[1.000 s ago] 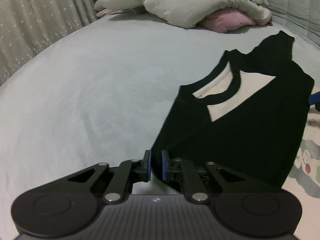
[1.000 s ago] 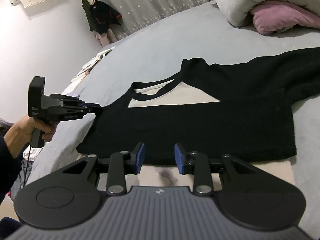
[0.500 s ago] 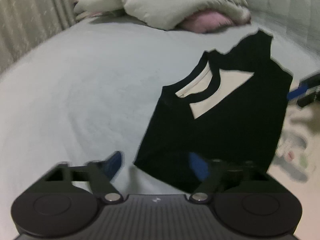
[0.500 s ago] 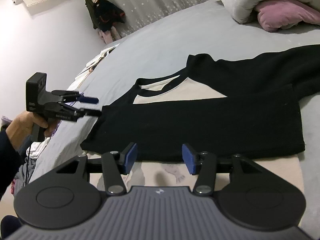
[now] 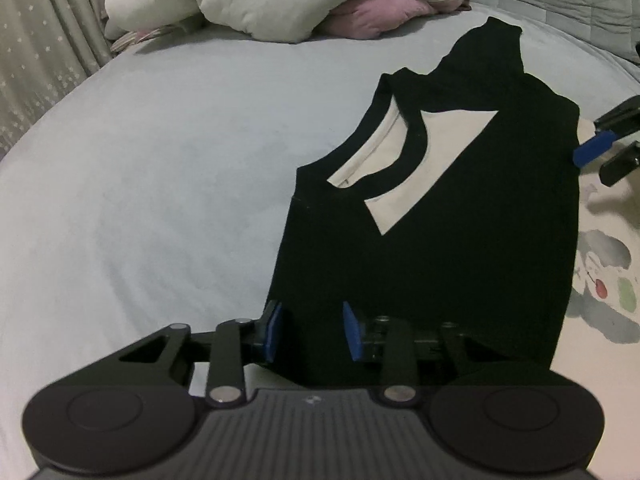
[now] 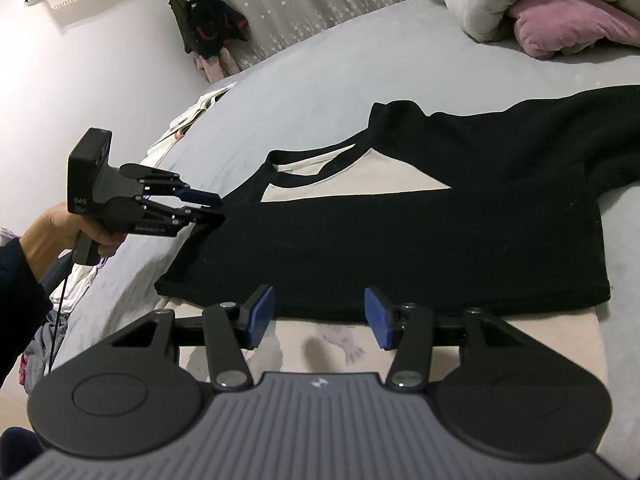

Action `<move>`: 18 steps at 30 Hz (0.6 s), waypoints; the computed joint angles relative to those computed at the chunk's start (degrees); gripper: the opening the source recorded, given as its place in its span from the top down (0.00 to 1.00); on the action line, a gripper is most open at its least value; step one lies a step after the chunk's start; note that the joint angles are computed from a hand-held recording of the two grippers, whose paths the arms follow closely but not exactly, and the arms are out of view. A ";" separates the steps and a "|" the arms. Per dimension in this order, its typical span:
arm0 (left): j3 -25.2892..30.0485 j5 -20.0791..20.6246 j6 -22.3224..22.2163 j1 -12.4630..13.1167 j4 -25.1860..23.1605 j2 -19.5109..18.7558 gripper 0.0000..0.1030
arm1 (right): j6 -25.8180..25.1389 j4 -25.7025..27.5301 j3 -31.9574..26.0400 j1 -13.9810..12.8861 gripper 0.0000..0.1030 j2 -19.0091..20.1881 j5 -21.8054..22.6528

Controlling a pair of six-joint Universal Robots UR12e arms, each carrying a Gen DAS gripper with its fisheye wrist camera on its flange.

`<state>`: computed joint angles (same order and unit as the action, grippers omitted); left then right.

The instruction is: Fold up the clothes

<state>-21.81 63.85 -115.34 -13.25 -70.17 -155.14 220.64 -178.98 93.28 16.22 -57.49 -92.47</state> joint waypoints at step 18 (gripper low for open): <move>-10.89 3.10 1.40 0.10 11.49 4.72 1.00 | 0.70 -0.77 -0.09 -0.10 0.48 0.35 0.99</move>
